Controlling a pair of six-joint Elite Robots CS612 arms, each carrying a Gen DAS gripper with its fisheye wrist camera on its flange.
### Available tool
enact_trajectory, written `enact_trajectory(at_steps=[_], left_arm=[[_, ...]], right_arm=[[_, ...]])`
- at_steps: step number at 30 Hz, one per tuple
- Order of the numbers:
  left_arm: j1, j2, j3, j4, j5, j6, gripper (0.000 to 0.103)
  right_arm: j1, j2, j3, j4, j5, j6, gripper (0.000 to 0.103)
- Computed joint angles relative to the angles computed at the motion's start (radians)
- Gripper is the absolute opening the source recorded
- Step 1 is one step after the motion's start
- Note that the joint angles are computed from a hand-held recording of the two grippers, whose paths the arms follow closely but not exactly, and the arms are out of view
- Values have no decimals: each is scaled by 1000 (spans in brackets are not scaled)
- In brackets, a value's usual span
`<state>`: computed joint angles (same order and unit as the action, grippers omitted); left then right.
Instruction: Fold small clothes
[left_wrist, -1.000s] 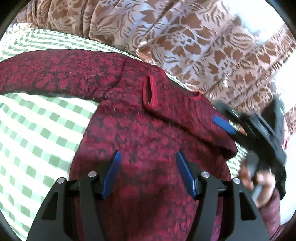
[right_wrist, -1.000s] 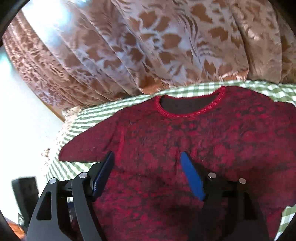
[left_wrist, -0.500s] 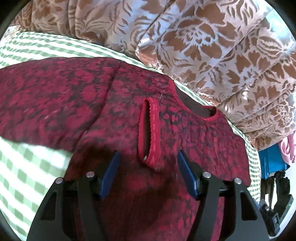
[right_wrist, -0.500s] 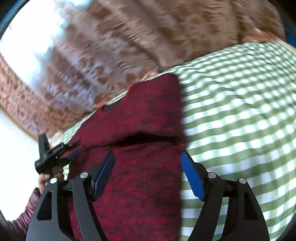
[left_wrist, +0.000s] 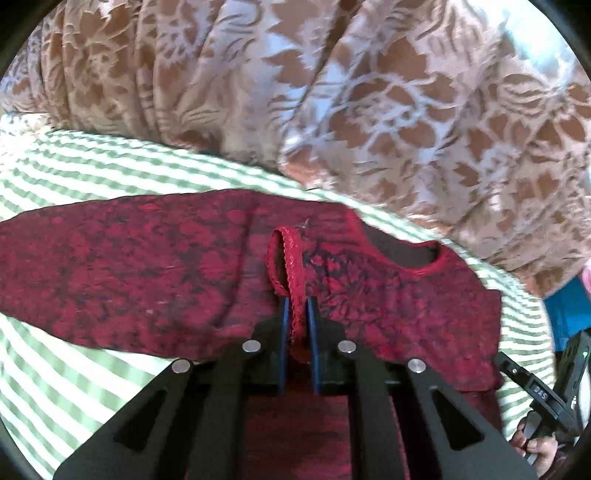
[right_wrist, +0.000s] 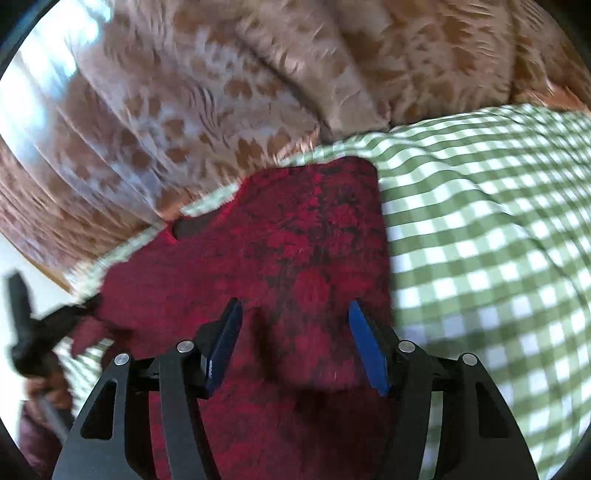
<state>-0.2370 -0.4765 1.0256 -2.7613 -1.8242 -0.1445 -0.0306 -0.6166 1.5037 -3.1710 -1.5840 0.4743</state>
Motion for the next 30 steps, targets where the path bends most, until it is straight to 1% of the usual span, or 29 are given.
enact_trajectory(at_steps=[1, 2, 3, 4, 6, 7, 9, 10, 11, 12, 13, 14, 15, 17, 18, 19, 20, 21, 22, 23, 24, 25, 26, 28, 29, 30], left_arm=[[-2, 6, -6, 12, 25, 4, 9], [-4, 16, -20, 45, 51, 15, 8], [-5, 29, -39, 94, 68, 20, 8], [-4, 40, -47, 111, 67, 19, 11], [-1, 40, -25, 52, 58, 13, 11], [0, 38, -21, 47, 53, 6, 12], [8, 33, -14, 44, 20, -29, 25], [18, 30, -7, 32, -28, -57, 35], [26, 23, 8, 16, -53, -70, 38], [35, 15, 26, -3, -79, -89, 38], [40, 9, 39, -17, -95, -106, 41], [50, -4, 62, -43, -88, -152, 52], [53, -7, 76, -71, -84, -185, 54], [82, -13, 101, -122, -128, -251, 55], [96, -16, 113, -142, -125, -288, 55], [111, -18, 125, -168, -119, -324, 56], [123, -18, 133, -183, -115, -343, 56], [134, -19, 139, -189, -98, -367, 56], [147, -20, 147, -194, -73, -396, 57], [162, -19, 151, -203, -49, -433, 59], [178, -16, 152, -207, -28, -474, 59], [186, -13, 152, -206, -21, -494, 59], [202, -7, 146, -203, -21, -532, 59], [230, 9, 131, -214, -58, -605, 59], [246, 24, 115, -219, -75, -662, 57], [257, 34, 102, -224, -89, -694, 56]], right_arm=[[7, 14, -24, 38, -34, -9, 60], [17, 27, -45, 61, -82, -24, 60], [24, 35, -52, 57, -114, -33, 60], [36, 44, -61, 51, -158, -52, 61], [46, 50, -66, 49, -201, -80, 62], [48, 52, -66, 43, -210, -86, 62], [45, 53, -63, 36, -203, -86, 63], [46, 54, -62, 32, -207, -89, 64], [47, 53, -61, 31, -211, -92, 64], [47, 54, -61, 31, -211, -95, 65], [47, 55, -65, 35, -214, -97, 65], [48, 55, -65, 35, -217, -99, 66], [49, 56, -66, 36, -218, -101, 67], [52, 54, -71, 48, -225, -108, 72], [55, 52, -74, 57, -235, -112, 74], [62, 46, -73, 69, -259, -121, 82], [69, 41, -71, 68, -282, -128, 93], [82, 36, -61, 41, -313, -140, 94], [89, 31, -51, 13, -313, -155, 94], [95, 26, -38, -16, -299, -174, 94], [102, 21, -28, -34, -283, -193, 94], [110, 16, -17, -45, -255, -217, 96], [117, 13, -8, -50, -220, -238, 96], [129, 14, -3, -40, -169, -269, 96], [135, 17, -6, -28, -156, -281, 96], [140, 21, -9, -21, -150, -289, 96]])
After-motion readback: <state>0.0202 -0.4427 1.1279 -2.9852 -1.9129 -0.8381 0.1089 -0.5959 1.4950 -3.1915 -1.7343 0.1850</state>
